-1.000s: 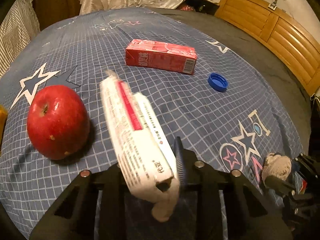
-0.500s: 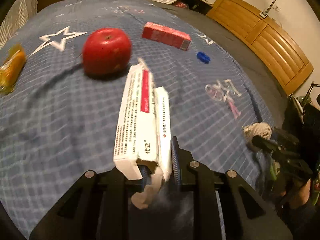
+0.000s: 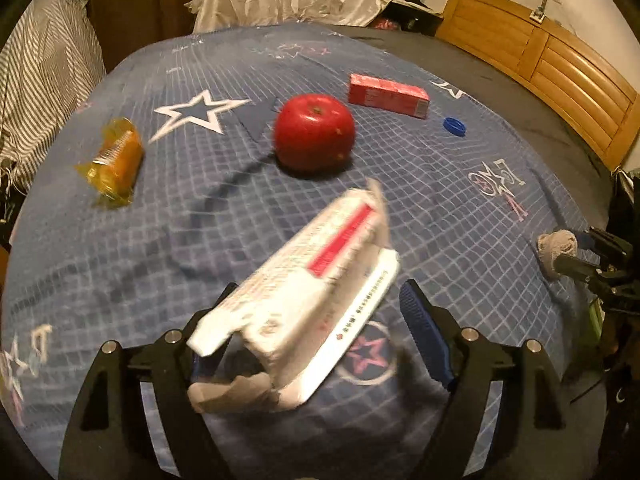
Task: Collect trash
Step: 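Grasp the white Ezetimibe tablet box with the left tool while the right tool grasps the beige knitted ball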
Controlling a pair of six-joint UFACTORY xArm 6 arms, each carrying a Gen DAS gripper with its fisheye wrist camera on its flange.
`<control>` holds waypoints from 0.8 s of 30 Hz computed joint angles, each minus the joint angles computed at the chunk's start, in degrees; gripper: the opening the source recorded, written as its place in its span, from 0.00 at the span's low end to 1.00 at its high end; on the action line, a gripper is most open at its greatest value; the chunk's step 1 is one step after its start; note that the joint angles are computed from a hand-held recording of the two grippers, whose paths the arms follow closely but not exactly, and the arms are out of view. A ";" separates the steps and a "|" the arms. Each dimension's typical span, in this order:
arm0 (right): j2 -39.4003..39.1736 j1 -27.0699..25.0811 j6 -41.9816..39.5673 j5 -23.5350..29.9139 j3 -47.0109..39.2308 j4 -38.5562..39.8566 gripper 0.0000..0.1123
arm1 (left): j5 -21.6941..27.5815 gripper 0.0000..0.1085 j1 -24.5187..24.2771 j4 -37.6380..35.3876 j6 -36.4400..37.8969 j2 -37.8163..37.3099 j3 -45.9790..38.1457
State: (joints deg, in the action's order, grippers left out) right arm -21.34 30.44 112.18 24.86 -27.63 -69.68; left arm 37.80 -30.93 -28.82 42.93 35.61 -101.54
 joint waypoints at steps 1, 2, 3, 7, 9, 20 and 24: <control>-0.13 0.06 -0.20 0.29 0.00 0.18 0.60 | -1.02 0.71 0.66 1.56 -1.12 0.37 -0.61; -0.41 0.09 -0.50 0.45 0.13 0.49 0.60 | -0.91 0.71 1.61 2.10 -1.85 1.00 -1.87; -0.59 0.07 -0.74 0.57 0.26 0.70 0.60 | -0.69 0.71 2.23 2.08 -2.32 1.41 -2.76; -0.10 0.18 -0.20 0.13 -0.16 0.17 0.61 | -3.00 0.71 4.49 0.91 -3.07 2.10 -4.78; 0.79 0.41 -0.56 0.00 -0.88 0.31 0.62 | -0.62 0.71 4.03 -2.08 5.87 1.17 -4.98; 0.84 0.88 -10.85 0.88 -1.65 8.32 0.69 | 21.12 0.71 -1.34 11.40 17.68 18.25 -31.25; 0.80 0.19 -13.67 0.79 -1.69 9.94 0.69 | 29.17 0.71 -0.41 10.35 14.10 26.65 -45.16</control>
